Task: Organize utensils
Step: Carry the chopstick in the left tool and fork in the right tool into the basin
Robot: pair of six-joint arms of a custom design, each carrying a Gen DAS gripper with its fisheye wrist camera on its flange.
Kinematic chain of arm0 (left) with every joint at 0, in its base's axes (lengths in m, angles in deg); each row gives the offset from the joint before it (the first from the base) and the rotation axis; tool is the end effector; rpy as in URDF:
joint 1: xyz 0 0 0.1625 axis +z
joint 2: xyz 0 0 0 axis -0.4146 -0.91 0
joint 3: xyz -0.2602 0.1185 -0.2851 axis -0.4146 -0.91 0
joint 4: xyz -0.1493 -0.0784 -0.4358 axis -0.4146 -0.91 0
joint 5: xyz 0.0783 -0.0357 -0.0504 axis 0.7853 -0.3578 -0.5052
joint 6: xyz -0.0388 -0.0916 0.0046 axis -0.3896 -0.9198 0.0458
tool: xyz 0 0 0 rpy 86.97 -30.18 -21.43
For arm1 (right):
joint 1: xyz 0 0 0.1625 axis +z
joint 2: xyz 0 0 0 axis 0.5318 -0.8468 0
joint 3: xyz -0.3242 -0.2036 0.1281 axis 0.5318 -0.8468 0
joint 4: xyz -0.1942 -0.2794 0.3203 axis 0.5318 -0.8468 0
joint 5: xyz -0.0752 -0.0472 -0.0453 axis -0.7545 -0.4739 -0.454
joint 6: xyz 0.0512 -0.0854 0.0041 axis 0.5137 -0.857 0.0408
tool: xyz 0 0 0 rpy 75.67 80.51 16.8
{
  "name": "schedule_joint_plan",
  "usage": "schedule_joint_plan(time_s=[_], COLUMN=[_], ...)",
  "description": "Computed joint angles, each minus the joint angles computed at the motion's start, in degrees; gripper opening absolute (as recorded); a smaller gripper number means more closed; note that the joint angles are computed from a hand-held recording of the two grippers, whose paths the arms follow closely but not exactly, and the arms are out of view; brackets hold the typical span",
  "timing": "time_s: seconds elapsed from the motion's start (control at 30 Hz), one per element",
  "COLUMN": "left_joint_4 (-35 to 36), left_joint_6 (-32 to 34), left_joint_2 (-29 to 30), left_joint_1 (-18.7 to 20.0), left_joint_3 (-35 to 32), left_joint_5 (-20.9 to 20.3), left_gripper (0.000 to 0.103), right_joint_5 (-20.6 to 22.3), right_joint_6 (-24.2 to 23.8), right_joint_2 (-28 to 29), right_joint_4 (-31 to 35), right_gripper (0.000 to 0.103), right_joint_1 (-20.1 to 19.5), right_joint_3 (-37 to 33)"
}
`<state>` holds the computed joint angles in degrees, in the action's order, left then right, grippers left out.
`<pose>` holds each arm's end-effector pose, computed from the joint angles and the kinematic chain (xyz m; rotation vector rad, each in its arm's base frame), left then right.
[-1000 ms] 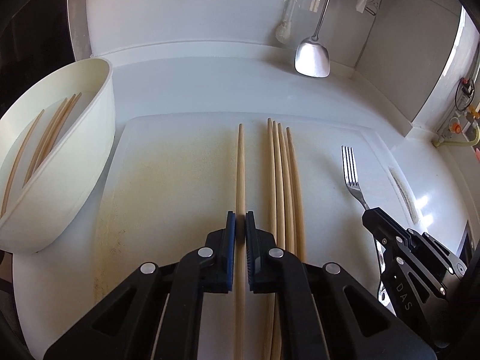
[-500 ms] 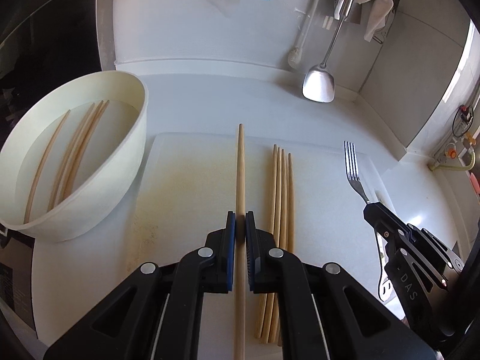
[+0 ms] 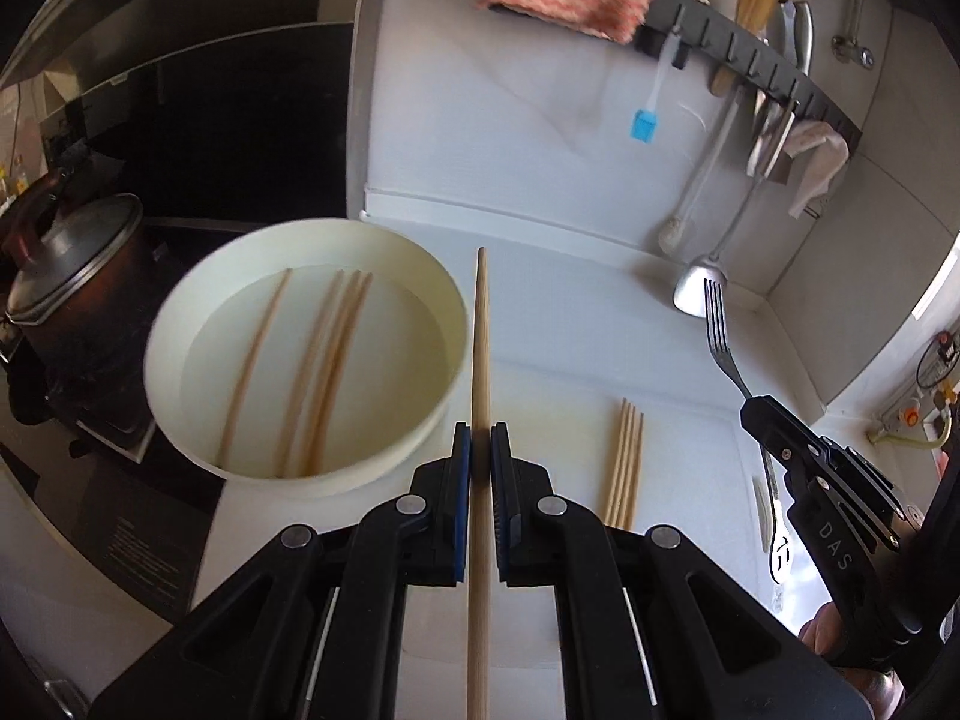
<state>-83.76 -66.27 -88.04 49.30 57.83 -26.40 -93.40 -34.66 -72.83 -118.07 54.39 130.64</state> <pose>-0.5029 -0.4748 0.0160 -0.1744 2.1693 -1.1172 0.0973 -0.5734 0.4431 1.1430 -2.5212 0.7213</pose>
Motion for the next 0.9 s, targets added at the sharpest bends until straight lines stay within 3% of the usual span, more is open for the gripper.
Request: schedule_joint_plan(time_s=[0.1,0.23,0.37,0.57,0.7,0.9], left_joint_4=[4.80,4.69,-2.33,-15.69,-21.53,-24.87], left_joint_6=[-2.72,-0.12,9.33,25.13,30.42,32.86], left_joint_2=[-4.38,-10.31,-15.66,-19.59,-20.02,-19.26], left_joint_1=[0.25,1.91,4.67,9.98,12.87,16.01], left_joint_3=[2.57,7.08,12.40,16.87,18.00,18.07], left_joint_5=[1.56,3.08,4.52,2.32,0.14,-2.10], left_gripper=[0.007,0.007,0.007,0.007,0.007,0.007], right_joint_5=[0.12,-1.31,-3.63,-6.78,-9.67,-13.42], right_joint_6=[2.27,7.01,12.06,18.87,21.45,23.06], right_joint_2=[1.26,4.63,9.40,16.08,19.97,24.55], right_joint_4=[-0.55,-3.73,-8.14,-12.12,-11.51,-7.78], right_gripper=[0.007,0.007,0.007,0.007,0.007,0.007], right_joint_1=[2.71,6.78,10.87,14.74,15.55,15.31], right_joint_3=[0.39,1.03,1.36,1.27,0.05,-2.78])
